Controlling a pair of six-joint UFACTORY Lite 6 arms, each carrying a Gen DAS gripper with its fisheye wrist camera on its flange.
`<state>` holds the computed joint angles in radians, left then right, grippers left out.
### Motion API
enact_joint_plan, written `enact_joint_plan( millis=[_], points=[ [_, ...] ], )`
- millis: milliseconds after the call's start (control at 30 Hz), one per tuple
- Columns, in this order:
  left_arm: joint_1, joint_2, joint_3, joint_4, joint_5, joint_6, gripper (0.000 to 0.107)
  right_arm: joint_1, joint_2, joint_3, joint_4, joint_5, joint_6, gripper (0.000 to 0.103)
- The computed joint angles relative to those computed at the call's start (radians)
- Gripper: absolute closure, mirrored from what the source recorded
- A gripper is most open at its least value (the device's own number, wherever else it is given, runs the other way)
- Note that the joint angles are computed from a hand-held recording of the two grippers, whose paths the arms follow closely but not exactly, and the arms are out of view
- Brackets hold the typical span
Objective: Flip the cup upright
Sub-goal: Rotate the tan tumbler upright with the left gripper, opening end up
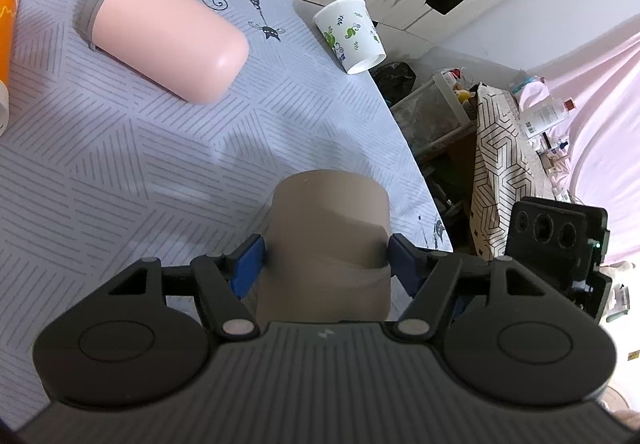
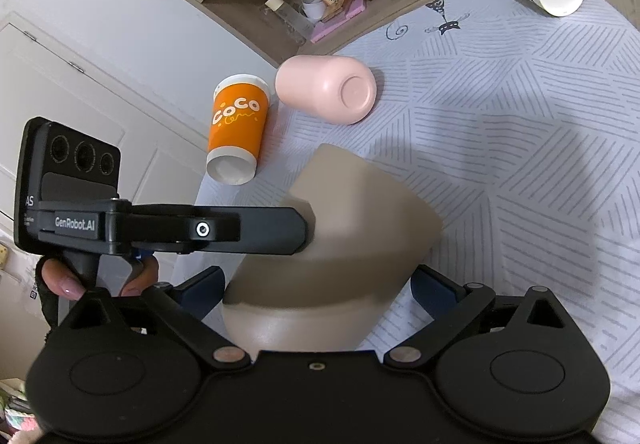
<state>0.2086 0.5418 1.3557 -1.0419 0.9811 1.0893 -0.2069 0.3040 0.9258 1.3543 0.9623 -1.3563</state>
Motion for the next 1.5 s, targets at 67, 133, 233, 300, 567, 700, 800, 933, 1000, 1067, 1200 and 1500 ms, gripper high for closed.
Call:
enact_joint_plan(
  millis=[67,133,233,300,567,700,800,933,1000,1067,1200,1500],
  points=[
    [-0.002,-0.022,-0.025,-0.009,-0.018,0.021,0.040,-0.006,-0.008,-0.009,-0.001,0.003,-0.009,0.002],
    [-0.005,-0.063,-0.074,-0.030,-0.051,0.056,0.040,-0.011,-0.007,-0.016,0.013,0.013,-0.048,0.002],
    [-0.013,-0.136,-0.152,-0.055,-0.096,0.102,0.040,-0.024,0.006,-0.033,0.051,0.040,-0.134,0.002],
    [-0.017,-0.191,-0.204,-0.068,-0.121,0.134,0.040,-0.028,-0.012,-0.057,0.069,0.042,-0.179,0.003],
    [-0.011,-0.391,-0.425,-0.185,-0.184,0.333,0.041,-0.017,-0.122,-0.146,0.133,-0.005,-0.323,0.010],
    [0.005,-0.518,-0.560,-0.249,-0.210,0.458,0.041,0.001,-0.211,-0.212,0.162,-0.045,-0.406,0.012],
    [0.018,-0.610,-0.657,-0.310,-0.221,0.556,0.042,0.025,-0.303,-0.277,0.191,-0.097,-0.478,0.012],
    [0.079,-0.695,-0.772,-0.412,-0.169,0.738,0.042,0.060,-0.424,-0.357,0.245,-0.163,-0.596,0.013],
    [0.130,-0.667,-0.791,-0.431,-0.109,0.777,0.042,0.052,-0.460,-0.391,0.278,-0.158,-0.669,0.014],
    [0.166,-0.641,-0.805,-0.446,-0.070,0.814,0.042,0.060,-0.482,-0.415,0.310,-0.171,-0.750,0.017],
    [0.166,-0.655,-0.855,-0.534,-0.085,0.943,0.042,0.109,-0.493,-0.433,0.404,-0.219,-0.897,0.018],
    [0.113,-0.598,-0.803,-0.701,-0.142,1.125,0.042,0.213,-0.413,-0.384,0.664,-0.269,-1.201,0.018]
  ],
)
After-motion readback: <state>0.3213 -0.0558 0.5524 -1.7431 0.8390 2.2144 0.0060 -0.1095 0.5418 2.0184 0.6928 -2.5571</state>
